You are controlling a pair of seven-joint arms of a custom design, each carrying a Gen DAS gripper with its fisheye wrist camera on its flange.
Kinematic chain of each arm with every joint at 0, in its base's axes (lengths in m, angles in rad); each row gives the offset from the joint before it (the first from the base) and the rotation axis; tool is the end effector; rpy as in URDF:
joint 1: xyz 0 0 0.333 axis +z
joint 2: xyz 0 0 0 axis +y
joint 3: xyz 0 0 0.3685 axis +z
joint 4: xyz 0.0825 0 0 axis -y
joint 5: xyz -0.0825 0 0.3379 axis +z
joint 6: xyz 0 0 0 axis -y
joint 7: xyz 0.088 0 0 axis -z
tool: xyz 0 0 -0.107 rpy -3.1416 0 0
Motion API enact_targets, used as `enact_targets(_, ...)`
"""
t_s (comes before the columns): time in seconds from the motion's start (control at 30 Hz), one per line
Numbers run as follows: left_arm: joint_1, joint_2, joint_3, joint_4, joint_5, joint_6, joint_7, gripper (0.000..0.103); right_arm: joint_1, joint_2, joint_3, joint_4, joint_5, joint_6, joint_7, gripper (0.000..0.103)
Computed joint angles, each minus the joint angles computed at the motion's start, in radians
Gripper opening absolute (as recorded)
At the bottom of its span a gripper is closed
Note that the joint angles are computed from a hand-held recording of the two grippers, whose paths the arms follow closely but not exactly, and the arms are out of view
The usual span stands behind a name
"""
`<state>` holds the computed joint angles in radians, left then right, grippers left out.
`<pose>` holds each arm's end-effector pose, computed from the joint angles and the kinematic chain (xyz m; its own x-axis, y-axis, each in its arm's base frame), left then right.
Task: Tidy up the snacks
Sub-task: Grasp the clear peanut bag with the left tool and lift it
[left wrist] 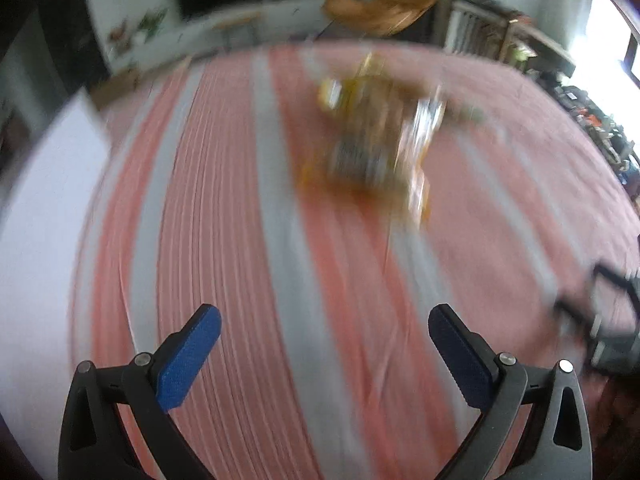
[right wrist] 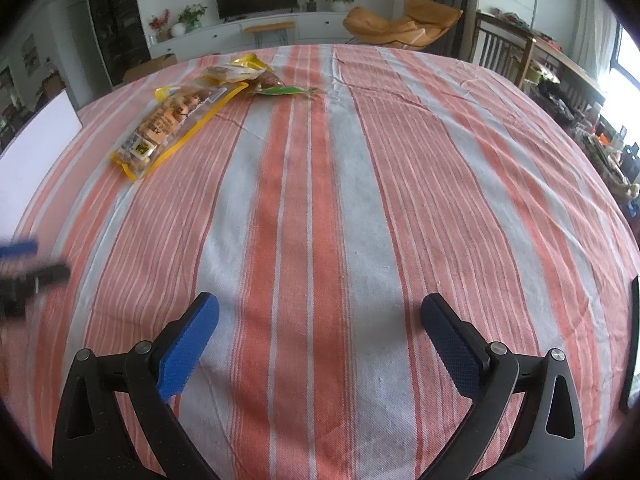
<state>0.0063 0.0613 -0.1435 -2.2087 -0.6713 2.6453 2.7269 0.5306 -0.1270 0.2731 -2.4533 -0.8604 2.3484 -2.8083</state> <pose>0.5314 -0.0554 0.4699 -0.6838 -0.7296 -0.0032 -0.6179 0.5814 -0.5293 0.3059 0.3051 0.4343 -0.4571 -0.8892 -0.0192 -0.7075 0.3766 -0.5980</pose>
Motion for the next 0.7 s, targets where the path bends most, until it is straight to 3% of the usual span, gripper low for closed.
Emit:
enact_targets(0.07, -0.016, 0.043, -0.018, 0.095, 0.026, -0.040, 0.003, 0.103, 0.001, -0.001, 0.001, 0.000, 0.004, -0.003, -0.003, 0.103)
enact_targets(0.17, -0.068, 0.144, -0.036, 0.242, 0.197, -0.077, -0.138, 0.103, 0.002, -0.001, 0.002, 0.001, 0.006, -0.006, -0.003, 0.103)
enact_targets(0.33, -0.107, 0.259, -0.067, 0.354, 0.335, -0.101, -0.315, 0.103, 0.002, -0.002, 0.001, 0.000, 0.005, -0.006, -0.002, 0.103)
enact_targets(0.37, -0.109, 0.264, -0.074, 0.349, 0.351, -0.089, -0.327, 0.100, 0.002, -0.002, 0.001, 0.000, 0.006, -0.005, -0.002, 0.103)
enact_targets(0.4, -0.107, 0.264, -0.082, 0.329, 0.359, -0.055, -0.327, 0.076, 0.002, -0.003, 0.002, -0.002, 0.004, -0.003, 0.000, 0.103)
enact_targets(0.43, -0.097, 0.258, -0.093, 0.308, 0.354, -0.029, -0.319, 0.061, 0.002, -0.004, 0.002, -0.002, 0.003, -0.003, 0.002, 0.103)
enact_targets(0.57, 0.032, 0.183, -0.159, 0.194, 0.138, -0.010, -0.152, 0.061, 0.001, -0.008, 0.004, -0.007, -0.003, 0.003, 0.012, 0.103)
enact_targets(0.7, 0.097, 0.074, -0.092, 0.033, -0.019, 0.027, 0.004, 0.062, 0.001, -0.009, 0.005, -0.007, -0.001, 0.001, 0.012, 0.103)
